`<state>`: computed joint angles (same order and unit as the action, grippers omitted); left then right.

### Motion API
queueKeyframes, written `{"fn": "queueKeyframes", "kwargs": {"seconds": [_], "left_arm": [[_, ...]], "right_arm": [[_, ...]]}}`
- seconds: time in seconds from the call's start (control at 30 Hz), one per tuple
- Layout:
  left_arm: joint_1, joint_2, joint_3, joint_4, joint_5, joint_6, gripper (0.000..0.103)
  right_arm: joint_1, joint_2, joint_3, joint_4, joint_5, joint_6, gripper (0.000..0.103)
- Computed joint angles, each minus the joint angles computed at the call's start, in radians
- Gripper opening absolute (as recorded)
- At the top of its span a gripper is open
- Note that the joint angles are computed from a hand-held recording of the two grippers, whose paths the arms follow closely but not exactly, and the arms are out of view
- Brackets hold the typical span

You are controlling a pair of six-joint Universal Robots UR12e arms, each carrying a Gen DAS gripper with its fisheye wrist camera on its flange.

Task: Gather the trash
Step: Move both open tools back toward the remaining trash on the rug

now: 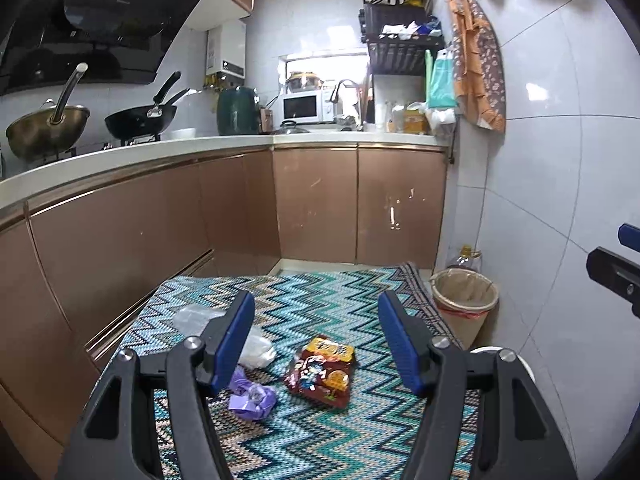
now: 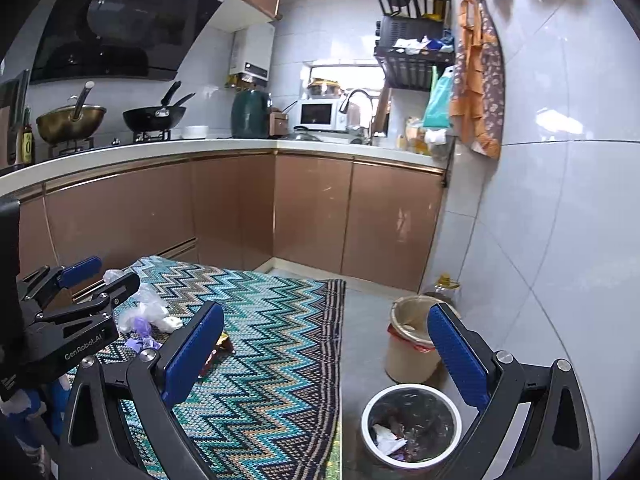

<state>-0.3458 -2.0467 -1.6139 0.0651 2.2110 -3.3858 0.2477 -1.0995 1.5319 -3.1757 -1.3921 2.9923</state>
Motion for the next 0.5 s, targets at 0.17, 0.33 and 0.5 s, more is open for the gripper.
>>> {"fn": "queueKeyframes", "kwargs": {"seconds": [0.17, 0.33, 0.5], "left_arm": [[0.011, -0.002, -0.007, -0.029, 0.011, -0.026, 0.062], [0.026, -0.006, -0.011, -0.066, 0.009, -0.056, 0.062], [0.045, -0.001, -0.029, -0.100, -0.009, -0.107, 0.062]], "right_arm": [[0.004, 0.020, -0.021, 0.025, 0.022, -0.008, 0.100], [0.010, 0.042, -0.045, 0.065, 0.042, -0.018, 0.100], [0.018, 0.070, -0.079, 0.126, 0.068, -0.042, 0.098]]}}
